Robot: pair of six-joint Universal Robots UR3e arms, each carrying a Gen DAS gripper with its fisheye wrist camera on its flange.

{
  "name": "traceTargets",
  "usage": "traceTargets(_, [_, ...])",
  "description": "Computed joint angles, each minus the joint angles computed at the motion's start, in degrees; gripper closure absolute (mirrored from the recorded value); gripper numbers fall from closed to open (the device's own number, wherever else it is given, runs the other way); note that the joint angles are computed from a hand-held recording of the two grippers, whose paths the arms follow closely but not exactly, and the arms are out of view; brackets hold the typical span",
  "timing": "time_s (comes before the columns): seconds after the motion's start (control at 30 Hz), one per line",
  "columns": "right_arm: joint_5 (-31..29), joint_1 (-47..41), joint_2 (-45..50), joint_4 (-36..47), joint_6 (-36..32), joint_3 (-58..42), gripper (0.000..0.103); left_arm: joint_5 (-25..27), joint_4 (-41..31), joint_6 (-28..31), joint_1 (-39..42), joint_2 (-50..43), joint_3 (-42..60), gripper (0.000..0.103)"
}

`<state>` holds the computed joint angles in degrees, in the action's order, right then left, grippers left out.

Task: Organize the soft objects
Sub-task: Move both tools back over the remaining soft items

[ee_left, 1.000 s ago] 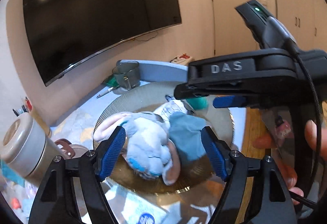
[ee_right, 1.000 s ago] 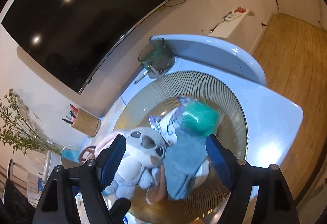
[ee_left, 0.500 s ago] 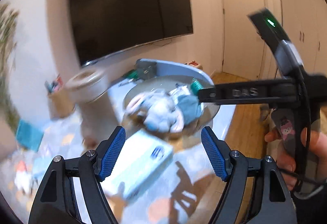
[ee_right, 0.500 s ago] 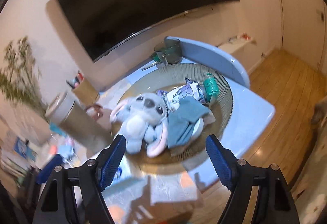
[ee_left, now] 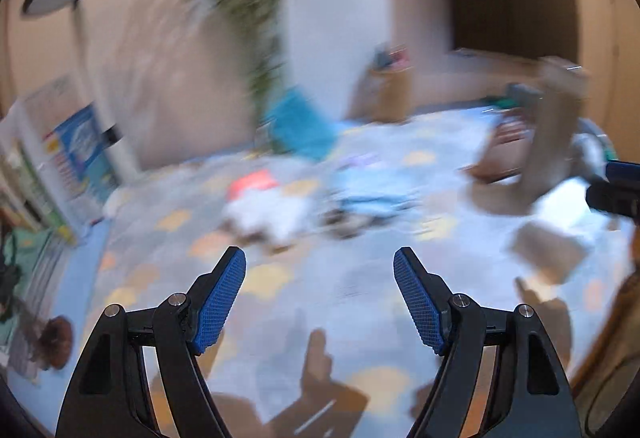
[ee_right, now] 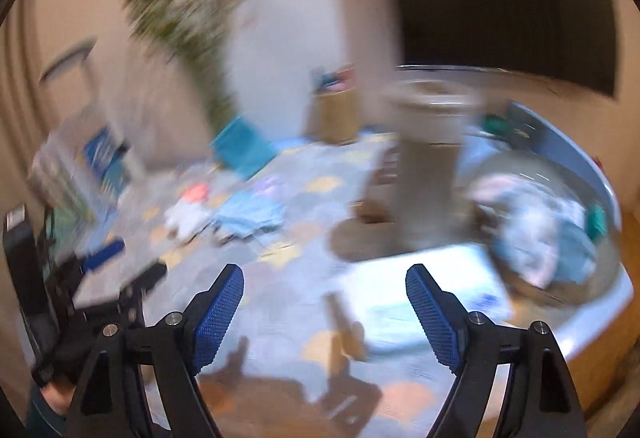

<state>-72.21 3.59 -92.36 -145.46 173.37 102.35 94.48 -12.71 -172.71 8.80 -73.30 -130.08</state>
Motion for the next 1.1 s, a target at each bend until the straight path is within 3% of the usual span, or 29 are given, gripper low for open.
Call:
traceTargets(0.07, [-8.82, 9.85, 9.02, -3.25, 0.16, -5.61, 0.021, -1.77, 0.54, 2.26, 5.73, -0.59, -1.65, 0.028])
traceTargets(0.17, [-15.05, 17.56, 19.71, -5.65, 0.26, -13.12, 0.021, -5.36, 2.78, 4.35, 12.18, -5.13, -2.7, 0.028])
traceTargets(0.3, [-16.68, 21.44, 31.64, -16.81, -4.43, -17.59, 0.021, -13.13, -1.39, 5.35, 19.08, -9.51, -1.44, 0.028])
traceTargets(0.37, [-19.28, 22.58, 37.04, -17.31, -4.41, -21.75, 0.021, -17.91, -8.23, 5.52, 22.77, -9.57, 0.02, 0.028])
traceTargets(0.47, [-16.64, 21.0, 40.29, -15.43, -2.09, -24.63, 0.021, -23.12, -7.79, 5.77, 26.25, -6.66, -2.81, 0.028])
traceTargets(0.67, [-11.8, 18.0, 41.36, -11.55, 0.69, -26.83, 0.021, -16.18, -4.34, 5.94, 21.18, -10.62, -1.31, 0.027])
traceTargets(0.77, [-10.87, 17.56, 41.88, -8.4, 1.28, -28.49, 0.021, -10.91, -3.61, 5.36, 17.52, -13.24, 0.74, 0.016])
traceTargets(0.83, [-10.66, 17.48, 41.78, -7.29, 1.21, -28.69, 0.021, -11.28, -4.58, 5.48, 18.13, -12.75, 0.89, 0.016])
traceTargets(0.93, [-9.83, 17.48, 41.21, -3.96, -0.03, -29.41, 0.021, -13.21, -11.83, 5.58, 20.59, -9.76, 2.27, 0.016])
traceTargets(1.07, [-9.48, 18.5, 40.28, 3.82, -2.46, -33.18, 0.021, -24.32, -34.09, 7.37, 28.42, -0.63, 8.34, 0.016])
traceTargets(1.1, [-9.76, 18.89, 40.71, 6.09, -2.77, -35.69, 0.021, -25.92, -36.95, 7.47, 29.3, 0.16, 10.04, 0.016])
